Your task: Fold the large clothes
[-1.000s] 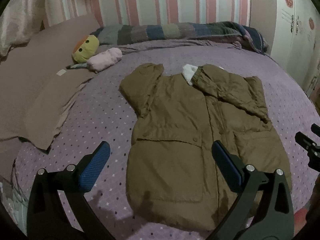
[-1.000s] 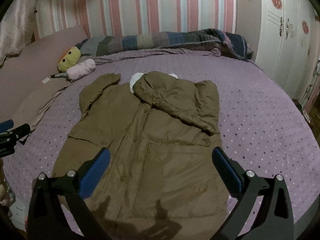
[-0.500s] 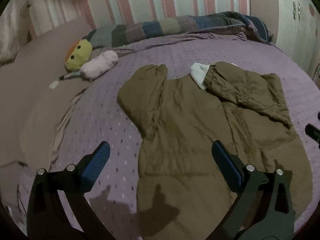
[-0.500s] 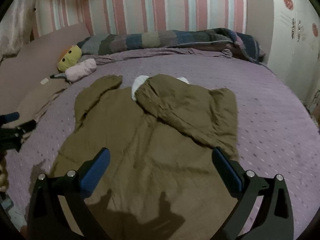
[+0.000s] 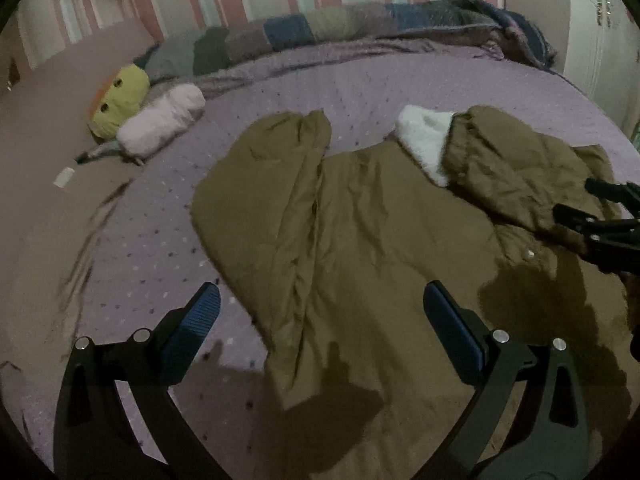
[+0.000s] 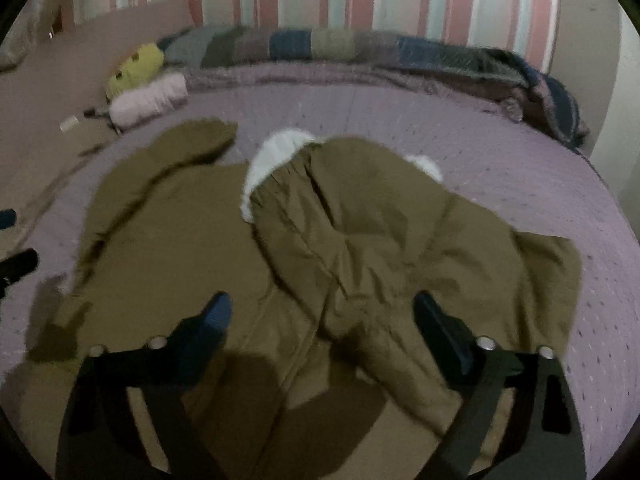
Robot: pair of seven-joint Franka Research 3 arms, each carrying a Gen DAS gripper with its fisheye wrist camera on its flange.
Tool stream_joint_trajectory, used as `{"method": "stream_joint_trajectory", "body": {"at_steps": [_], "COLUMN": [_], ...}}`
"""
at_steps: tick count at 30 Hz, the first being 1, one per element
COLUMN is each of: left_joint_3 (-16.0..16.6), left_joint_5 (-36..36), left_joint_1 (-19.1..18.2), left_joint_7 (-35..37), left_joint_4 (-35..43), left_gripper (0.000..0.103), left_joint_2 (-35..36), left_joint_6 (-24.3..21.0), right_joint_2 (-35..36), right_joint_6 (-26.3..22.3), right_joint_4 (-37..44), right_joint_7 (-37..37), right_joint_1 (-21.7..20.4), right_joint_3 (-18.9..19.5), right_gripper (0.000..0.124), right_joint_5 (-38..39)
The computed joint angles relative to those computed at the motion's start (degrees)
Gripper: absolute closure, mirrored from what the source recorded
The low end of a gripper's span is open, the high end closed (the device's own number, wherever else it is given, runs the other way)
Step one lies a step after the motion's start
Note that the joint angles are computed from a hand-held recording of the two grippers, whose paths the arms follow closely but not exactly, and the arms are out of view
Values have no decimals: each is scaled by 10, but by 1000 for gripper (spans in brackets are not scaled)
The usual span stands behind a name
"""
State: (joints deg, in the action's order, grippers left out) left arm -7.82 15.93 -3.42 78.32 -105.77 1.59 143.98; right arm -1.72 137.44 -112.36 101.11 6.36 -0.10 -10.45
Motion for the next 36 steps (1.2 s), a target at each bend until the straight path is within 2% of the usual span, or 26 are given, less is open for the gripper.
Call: {"method": "stream_joint_trajectory", "body": {"at_steps": [1,5,7,9,10,11,13,15,17,19,22,27,31,36], "left_joint_3": [1,1,5,9,11,11,11,14,14,14,14,16,17,16], "left_joint_5": [-10,-19,-4,14,23,25,17,24,19,12,8,11,6,7], "left_joint_1": [2,4,1,-2,-3,-2,4,6,11,13,18,24,29,31], "left_joint_7": [8,11,-4,-20,-30,-34,-36,-52,-60,-74,-75,-81,-84,-82], "left_joint_4": [17,83,93,96,92,86,75,68,66,62,44,18,12,8], "left_gripper": [3,3,3,3,3,3,3,3,3,3,3,3,3,3], "left_joint_2": [21,87,98,103,101,97,87,79,75,69,55,26,10,-2], "left_joint_6": [0,-41,-47,-48,-48,-45,-45,-45,-42,-47,-43,-47,-60,-66], "right_joint_2": [16,103,125,151,160,161,160,149,135,118,87,66,71,99], "right_joint_6": [-4,-38,-39,-51,-57,-58,-63,-60,-51,-37,-30,-35,-58,-81], "right_joint_4": [10,77,93,114,124,125,132,133,125,107,79,75,82,89], "right_joint_7": [-6,-48,-56,-57,-66,-75,-87,-103,-122,-139,-163,-205,-214,-191], "right_joint_1": [0,8,19,36,38,36,29,7,-12,-15,-10,0,25,51], "right_joint_3": [-1,-7,-13,-24,-26,-28,-30,-27,-24,-21,-13,5,20,23], "right_gripper": [44,44,44,59,64,68,91,99,100,101,101,101,101,100], "right_joint_5": [4,22,-1,-59,-61,-53,-24,49,120,150,173,284,312,269]}}
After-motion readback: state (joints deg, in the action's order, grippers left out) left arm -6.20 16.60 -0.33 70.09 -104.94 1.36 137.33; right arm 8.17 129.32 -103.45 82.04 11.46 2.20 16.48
